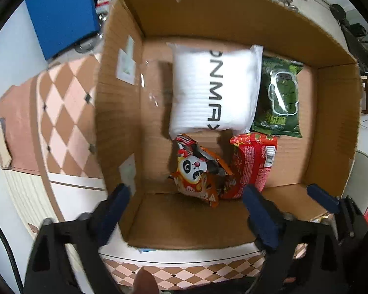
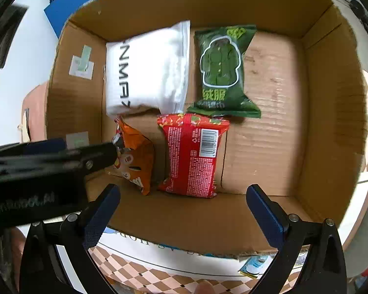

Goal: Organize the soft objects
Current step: 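Lower the panda bag with the left tool into the box while the right tool releases the red pack there, then grasp the blue bear tissue pack with the left tool while the right tool grasps the yellow scrubber sponge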

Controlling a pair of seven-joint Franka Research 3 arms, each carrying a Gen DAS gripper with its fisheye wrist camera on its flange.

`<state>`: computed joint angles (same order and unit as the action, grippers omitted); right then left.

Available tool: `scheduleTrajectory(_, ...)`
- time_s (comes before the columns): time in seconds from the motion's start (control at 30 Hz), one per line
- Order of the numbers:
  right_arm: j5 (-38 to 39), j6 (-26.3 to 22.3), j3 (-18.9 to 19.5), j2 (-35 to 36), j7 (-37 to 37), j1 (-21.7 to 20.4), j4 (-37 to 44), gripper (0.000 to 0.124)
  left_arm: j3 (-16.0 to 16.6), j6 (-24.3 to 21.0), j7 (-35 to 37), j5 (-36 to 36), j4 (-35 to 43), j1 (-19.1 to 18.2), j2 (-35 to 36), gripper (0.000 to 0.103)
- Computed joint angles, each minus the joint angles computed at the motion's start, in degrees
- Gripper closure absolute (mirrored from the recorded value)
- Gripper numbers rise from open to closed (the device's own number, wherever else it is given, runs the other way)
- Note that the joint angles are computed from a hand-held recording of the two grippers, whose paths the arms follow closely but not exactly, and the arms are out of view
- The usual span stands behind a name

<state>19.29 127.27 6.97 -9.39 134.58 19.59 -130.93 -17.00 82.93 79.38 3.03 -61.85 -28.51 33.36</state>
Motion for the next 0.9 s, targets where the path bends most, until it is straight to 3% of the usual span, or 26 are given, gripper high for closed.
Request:
scheduleTrajectory(0.27,-5.49,-2.68,0.81,-3.84,4.43,-0.61,1.32,0.021,-0.25,6.84,0.65,1.11,-7.25,1.06,-8.52,0.003)
scheduleTrajectory(0.37,-6.57,-2.05,1.38,-8.49,5.47,-0.71,-1.39,0.021,-0.35,16.63,1.63,4.44,-19.41,1.44,-17.74,0.003)
scheduleTrajectory(0.5,-2.90,4.23,2.75,-18.96,6.67,0.63,-10.52,0.021,-0.97,30.50,3.63,8.65,-39.42,2.76,-32.66,0.003)
scheduleTrajectory(0.6,-0.66,6.05,5.33,-25.67,9.97,2.21,-16.55,0.021,-1.28,36.10,8.78,10.58,-51.94,2.98,-40.31,0.003)
scheduleTrajectory(0.7,3.06,7.38,6.28,-29.29,11.85,5.19,-21.51,0.021,-1.54,36.87,14.68,12.08,-58.78,2.67,-41.34,0.003)
scheduleTrajectory(0.9,7.09,10.52,7.31,-28.55,14.41,8.65,-26.66,0.021,-1.78,40.28,20.86,12.83,-63.10,2.44,-37.43,0.003)
